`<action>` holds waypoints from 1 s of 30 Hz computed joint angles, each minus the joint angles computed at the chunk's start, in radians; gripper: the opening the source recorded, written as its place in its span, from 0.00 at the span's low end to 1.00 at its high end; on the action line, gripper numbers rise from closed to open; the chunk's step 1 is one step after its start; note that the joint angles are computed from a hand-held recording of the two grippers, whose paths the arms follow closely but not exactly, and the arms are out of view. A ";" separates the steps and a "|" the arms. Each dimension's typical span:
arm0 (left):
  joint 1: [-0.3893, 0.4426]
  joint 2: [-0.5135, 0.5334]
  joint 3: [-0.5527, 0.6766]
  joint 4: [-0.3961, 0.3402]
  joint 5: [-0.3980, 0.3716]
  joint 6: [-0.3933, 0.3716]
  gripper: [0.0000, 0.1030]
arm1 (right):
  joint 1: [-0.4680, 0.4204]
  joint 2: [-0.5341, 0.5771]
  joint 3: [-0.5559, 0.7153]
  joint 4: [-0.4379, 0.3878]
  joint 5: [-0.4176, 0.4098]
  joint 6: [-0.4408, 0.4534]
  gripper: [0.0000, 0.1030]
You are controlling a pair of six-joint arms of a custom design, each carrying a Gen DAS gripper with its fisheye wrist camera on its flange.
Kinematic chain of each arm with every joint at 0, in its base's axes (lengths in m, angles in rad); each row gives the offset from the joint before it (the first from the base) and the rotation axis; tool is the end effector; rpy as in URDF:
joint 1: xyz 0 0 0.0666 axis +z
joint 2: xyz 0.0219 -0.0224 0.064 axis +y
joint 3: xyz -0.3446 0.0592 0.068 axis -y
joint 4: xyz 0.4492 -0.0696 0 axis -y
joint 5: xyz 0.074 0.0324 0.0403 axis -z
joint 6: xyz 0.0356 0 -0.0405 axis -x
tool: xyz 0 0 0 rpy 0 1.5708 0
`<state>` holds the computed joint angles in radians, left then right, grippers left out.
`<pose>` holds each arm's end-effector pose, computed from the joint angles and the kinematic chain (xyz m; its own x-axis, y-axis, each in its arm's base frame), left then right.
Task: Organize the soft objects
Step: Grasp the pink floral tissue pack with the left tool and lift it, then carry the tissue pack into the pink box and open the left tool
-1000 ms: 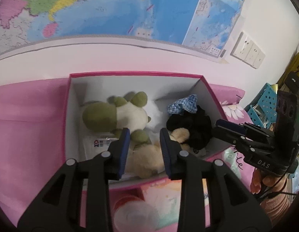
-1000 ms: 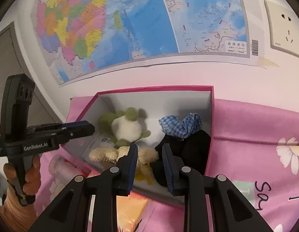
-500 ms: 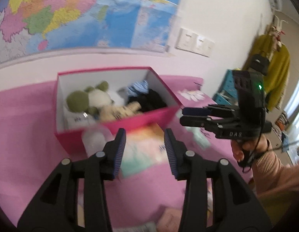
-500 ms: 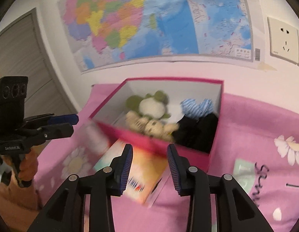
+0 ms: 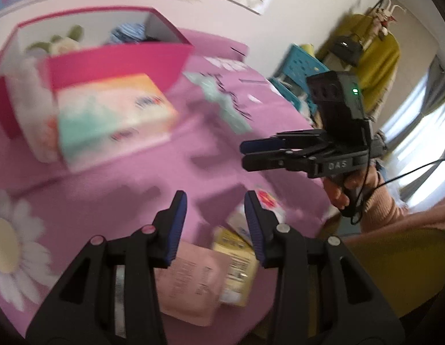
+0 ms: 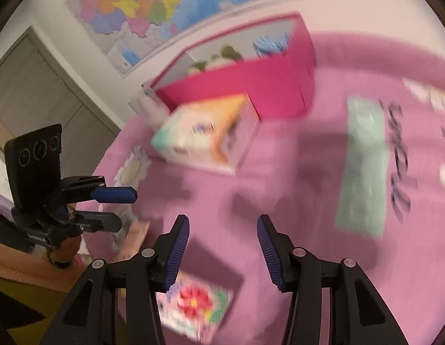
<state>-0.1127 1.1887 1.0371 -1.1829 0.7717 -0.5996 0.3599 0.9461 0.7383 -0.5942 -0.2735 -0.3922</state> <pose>0.4181 -0.0727 0.3111 -0.6605 0.4818 -0.5759 0.7456 0.5111 -0.4276 0.3619 0.1460 0.2793 -0.8184 0.0852 -0.5683 -0.2186 0.8684 0.4451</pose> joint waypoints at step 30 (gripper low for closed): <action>-0.051 -0.004 -0.030 -0.014 0.029 0.028 0.42 | 0.078 -0.181 -0.117 0.006 0.002 -0.094 0.30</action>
<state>-0.1638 1.1843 1.0074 -1.1970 0.8008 -0.5718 0.4379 0.7648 0.6216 -0.5882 -0.2718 -0.4864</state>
